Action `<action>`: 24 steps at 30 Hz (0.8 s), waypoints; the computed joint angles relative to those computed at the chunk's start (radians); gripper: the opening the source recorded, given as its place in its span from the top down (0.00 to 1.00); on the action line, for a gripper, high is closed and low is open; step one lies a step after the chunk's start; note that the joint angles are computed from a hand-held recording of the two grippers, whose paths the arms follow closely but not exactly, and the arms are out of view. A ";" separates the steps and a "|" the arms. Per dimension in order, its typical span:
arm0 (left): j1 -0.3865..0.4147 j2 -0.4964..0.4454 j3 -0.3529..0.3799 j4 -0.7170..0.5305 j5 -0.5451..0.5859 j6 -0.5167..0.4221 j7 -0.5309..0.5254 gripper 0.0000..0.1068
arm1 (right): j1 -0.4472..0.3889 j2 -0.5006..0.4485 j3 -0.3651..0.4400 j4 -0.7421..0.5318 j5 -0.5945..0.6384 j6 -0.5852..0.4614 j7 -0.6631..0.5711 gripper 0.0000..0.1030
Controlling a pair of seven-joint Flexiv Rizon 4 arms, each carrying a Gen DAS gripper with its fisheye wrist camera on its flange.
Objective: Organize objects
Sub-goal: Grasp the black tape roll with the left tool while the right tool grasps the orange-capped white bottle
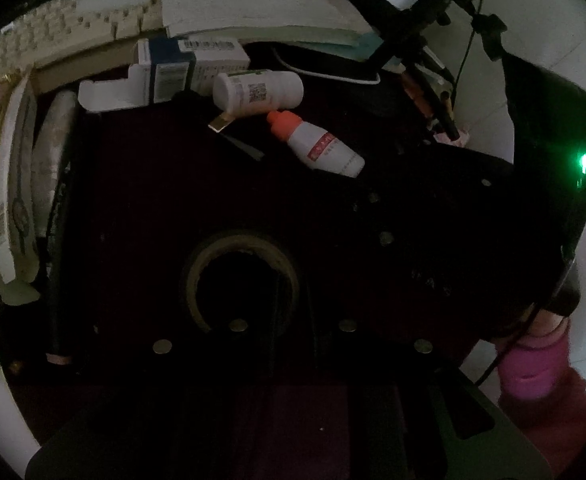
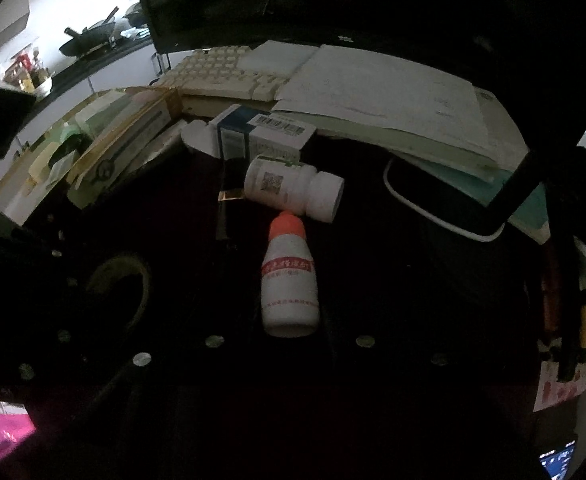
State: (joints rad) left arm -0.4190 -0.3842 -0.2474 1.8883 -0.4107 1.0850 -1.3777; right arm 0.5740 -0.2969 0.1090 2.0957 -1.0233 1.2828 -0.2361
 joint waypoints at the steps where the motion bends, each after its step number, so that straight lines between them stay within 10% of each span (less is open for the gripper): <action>1: -0.009 0.001 0.007 0.002 0.017 0.014 -0.008 0.88 | 0.003 0.001 -0.007 0.003 -0.017 0.004 0.020 0.74; 13: -0.056 0.011 0.043 0.018 0.177 0.139 -0.096 0.92 | -0.084 0.057 -0.029 0.062 -0.425 0.127 0.457 0.75; 24: -0.113 -0.007 0.118 -0.080 0.349 -0.028 -0.217 0.89 | -0.089 0.051 0.033 0.076 -0.317 0.073 0.371 0.75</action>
State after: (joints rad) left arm -0.5320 -0.3909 -0.1292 1.8082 -0.0613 1.0573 -1.5947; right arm 0.4848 -0.2455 0.1418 2.1721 -1.3401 1.3555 0.1352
